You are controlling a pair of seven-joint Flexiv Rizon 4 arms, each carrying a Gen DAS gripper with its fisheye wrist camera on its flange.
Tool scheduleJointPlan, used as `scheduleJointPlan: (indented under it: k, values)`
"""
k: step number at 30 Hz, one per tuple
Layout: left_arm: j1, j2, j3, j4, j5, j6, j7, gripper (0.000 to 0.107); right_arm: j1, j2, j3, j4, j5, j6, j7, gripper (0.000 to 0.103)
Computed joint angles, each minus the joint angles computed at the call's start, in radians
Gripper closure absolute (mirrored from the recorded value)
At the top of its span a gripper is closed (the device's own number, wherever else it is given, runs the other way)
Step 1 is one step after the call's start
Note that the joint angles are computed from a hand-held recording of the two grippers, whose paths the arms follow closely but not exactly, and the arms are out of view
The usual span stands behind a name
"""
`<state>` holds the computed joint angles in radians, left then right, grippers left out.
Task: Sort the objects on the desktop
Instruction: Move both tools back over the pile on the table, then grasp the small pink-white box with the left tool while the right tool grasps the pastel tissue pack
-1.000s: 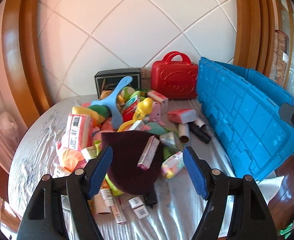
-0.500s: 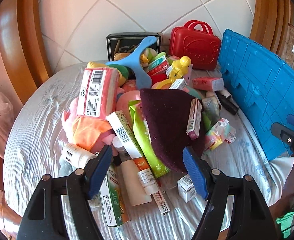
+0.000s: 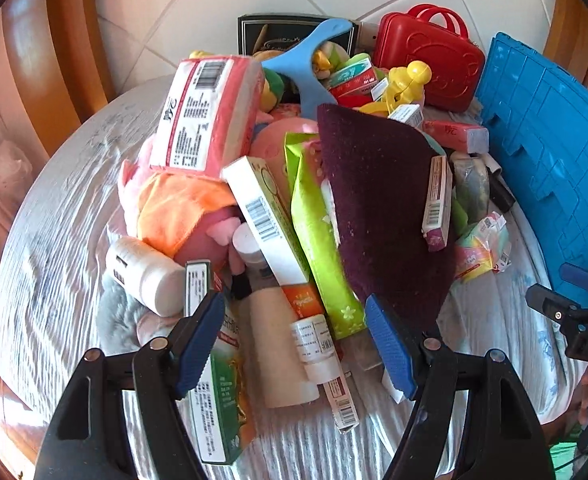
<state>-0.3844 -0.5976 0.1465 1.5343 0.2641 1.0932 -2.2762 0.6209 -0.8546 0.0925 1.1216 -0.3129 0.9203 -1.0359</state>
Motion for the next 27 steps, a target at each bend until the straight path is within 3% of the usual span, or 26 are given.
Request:
scheduleJointPlan:
  k: [3,11,14,16,24,27]
  values:
    - [-0.003,-0.013,-0.027,0.003,-0.021,-0.004,0.009,0.034,-0.022,-0.038,0.035,-0.051,0.031,-0.029,-0.055,0.0]
    - [-0.038,-0.09,-0.064,-0.076,-0.085,-0.055,0.033,0.034,-0.038,-0.07,0.034,-0.106,0.067,-0.049,-0.127,0.0]
    - [-0.053,-0.124,-0.072,-0.138,-0.092,-0.062,0.056,0.034,-0.045,-0.084,0.035,-0.131,0.079,-0.062,-0.152,0.015]
    - [-0.063,-0.153,-0.075,-0.193,-0.096,-0.08,0.08,0.034,-0.046,-0.086,0.032,-0.137,0.083,-0.066,-0.162,0.031]
    - [-0.065,-0.213,-0.046,-0.34,-0.092,-0.123,0.108,0.039,-0.066,-0.097,0.041,-0.17,0.119,-0.062,-0.212,0.033]
    - [-0.057,-0.272,-0.037,-0.454,-0.085,-0.174,0.151,0.039,-0.071,-0.1,0.037,-0.177,0.127,-0.07,-0.21,0.033]
